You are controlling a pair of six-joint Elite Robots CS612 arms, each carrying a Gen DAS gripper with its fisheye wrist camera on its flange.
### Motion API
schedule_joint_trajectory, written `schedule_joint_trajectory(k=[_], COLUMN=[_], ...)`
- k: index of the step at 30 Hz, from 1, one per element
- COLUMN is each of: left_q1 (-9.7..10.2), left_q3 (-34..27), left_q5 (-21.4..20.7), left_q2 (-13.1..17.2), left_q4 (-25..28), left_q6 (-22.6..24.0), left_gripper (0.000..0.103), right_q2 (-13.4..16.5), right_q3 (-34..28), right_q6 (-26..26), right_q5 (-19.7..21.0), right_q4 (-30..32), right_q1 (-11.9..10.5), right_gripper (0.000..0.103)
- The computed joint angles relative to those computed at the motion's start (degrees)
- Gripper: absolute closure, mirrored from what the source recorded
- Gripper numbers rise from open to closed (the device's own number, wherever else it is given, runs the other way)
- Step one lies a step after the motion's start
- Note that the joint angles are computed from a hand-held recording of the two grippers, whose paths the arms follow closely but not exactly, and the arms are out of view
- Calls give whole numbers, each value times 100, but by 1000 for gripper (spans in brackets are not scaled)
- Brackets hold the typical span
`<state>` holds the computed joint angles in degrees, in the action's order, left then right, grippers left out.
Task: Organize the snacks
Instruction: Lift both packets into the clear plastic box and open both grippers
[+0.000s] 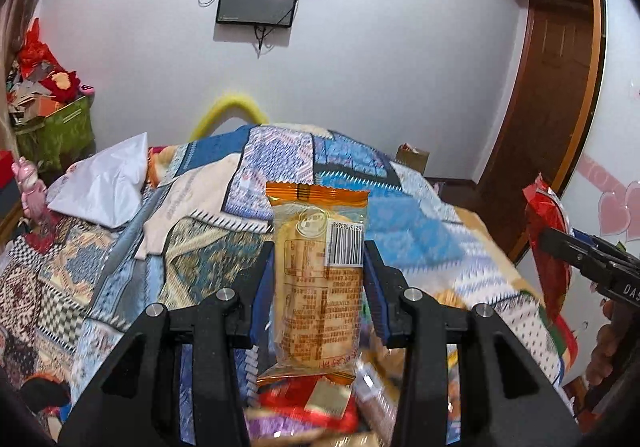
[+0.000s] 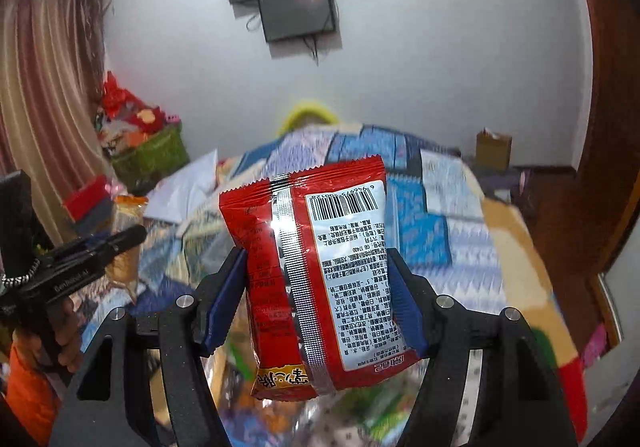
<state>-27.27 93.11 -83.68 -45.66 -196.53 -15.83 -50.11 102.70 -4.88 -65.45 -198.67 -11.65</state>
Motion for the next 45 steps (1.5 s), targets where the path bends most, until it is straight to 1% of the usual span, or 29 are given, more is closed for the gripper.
schedule_joint_trajectory(k=[3,8,19,26,28,29,37,39,41,43,45], left_q1=[36,43,105,118,122,129,183,188,188,190,200], left_q3=[-285,-737,-1752,-2351,-2503,-2562,-2930,-2969,-2985,-2967,-2879], left_q5=[-133,-159,-295,-294,-347,-372,-685,-696,-703,-692,-746], left_q2=[105,316,902,1255,1337,1366,1547,1562,1561,1538,1479], left_q4=[175,576,1640,2306,2569,2669,3462,3593,3717,3776,3685], left_q6=[8,115,128,291,329,332,177,150,149,108,48], left_gripper=[62,62,62,62,62,62,62,61,60,53,52], right_q2=[90,266,710,947,1020,1054,1155,1158,1148,1139,1089], right_q3=[-187,-531,-1360,-1836,-1972,-2036,-2248,-2253,-2252,-2261,-2202], right_q6=[68,102,98,29,-65,-136,-643,-699,-725,-708,-674], right_q5=[-43,-133,-355,-404,-506,-583,-803,-858,-823,-768,-752], right_q4=[-6,209,1181,1809,2035,2157,3020,3122,3216,3269,3198], right_q1=[51,119,195,238,275,300,367,371,360,345,336], right_gripper=[38,38,38,38,38,38,38,36,36,36,36])
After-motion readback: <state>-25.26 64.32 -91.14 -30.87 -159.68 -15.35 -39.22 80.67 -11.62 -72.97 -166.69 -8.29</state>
